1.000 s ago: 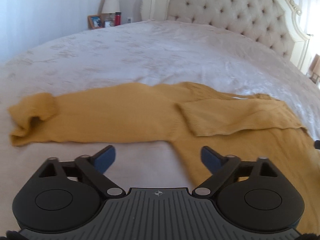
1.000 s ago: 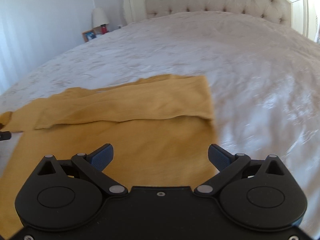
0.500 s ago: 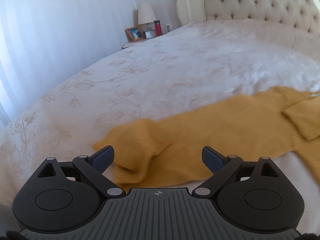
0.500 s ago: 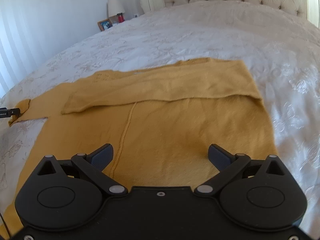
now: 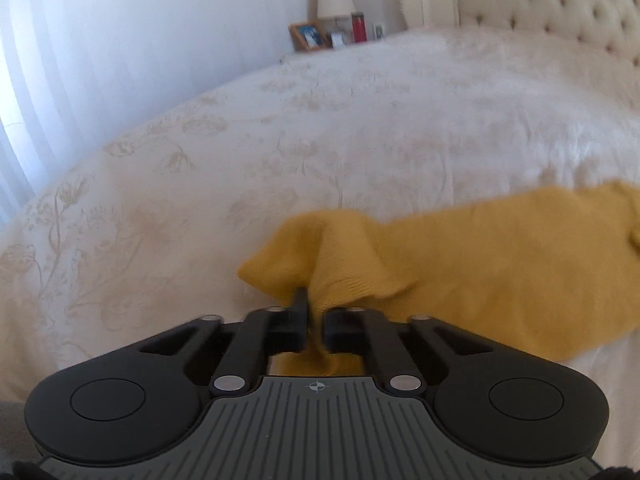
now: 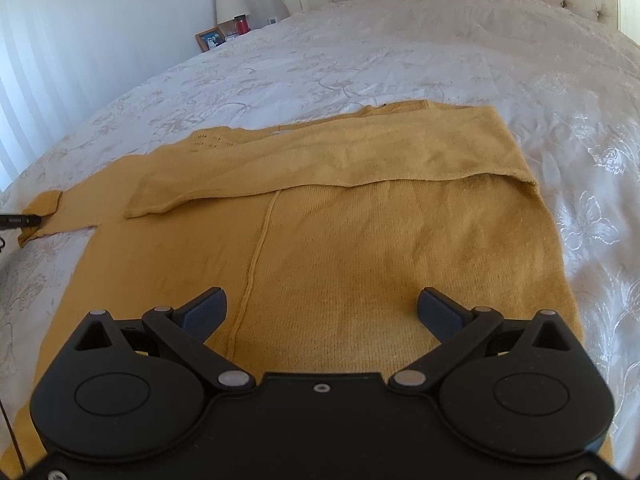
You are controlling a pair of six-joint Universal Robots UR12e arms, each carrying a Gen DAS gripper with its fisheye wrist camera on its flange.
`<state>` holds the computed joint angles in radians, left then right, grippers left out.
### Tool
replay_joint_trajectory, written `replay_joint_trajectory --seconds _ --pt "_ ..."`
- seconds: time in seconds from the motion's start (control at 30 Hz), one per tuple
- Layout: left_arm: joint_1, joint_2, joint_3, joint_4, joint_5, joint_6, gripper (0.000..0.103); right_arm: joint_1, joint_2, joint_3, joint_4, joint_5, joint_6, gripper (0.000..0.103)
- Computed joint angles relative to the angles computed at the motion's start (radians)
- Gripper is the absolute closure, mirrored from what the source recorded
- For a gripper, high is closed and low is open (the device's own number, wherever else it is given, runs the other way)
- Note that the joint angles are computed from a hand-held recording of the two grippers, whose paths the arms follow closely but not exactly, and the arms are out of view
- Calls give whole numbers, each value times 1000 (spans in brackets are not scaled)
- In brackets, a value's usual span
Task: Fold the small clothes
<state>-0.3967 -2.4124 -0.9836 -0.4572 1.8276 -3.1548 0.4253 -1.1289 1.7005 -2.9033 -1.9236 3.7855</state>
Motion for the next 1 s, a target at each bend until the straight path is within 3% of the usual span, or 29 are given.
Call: replay_joint_trajectory --seconds 0.17,0.37,0.53,0.77,0.8,0.87,0.93,1.0 --pt "0 27 -5 78 -139 -131 97 -3 -6 12 -14 11 11 1" --pt "-30 13 77 147 -316 -206 97 -5 -20 36 -42 24 35 1" --pt "-78 -59 232 103 -431 -222 96 -7 -38 67 -68 25 54 1" --pt "-137 -214 469 1 -539 -253 95 -14 -65 111 -95 3 94 1" --pt "-142 -231 494 -21 -554 -246 92 -15 -68 114 -93 1 95 1" --pt "-153 -254 522 -57 -570 -223 55 -18 -74 120 -89 -1 95 1" --pt "-157 -239 475 -30 -593 -208 42 -21 -80 127 -89 -7 93 1" --pt "-156 -203 392 0 -604 -201 37 -23 -83 128 -90 -13 89 1"
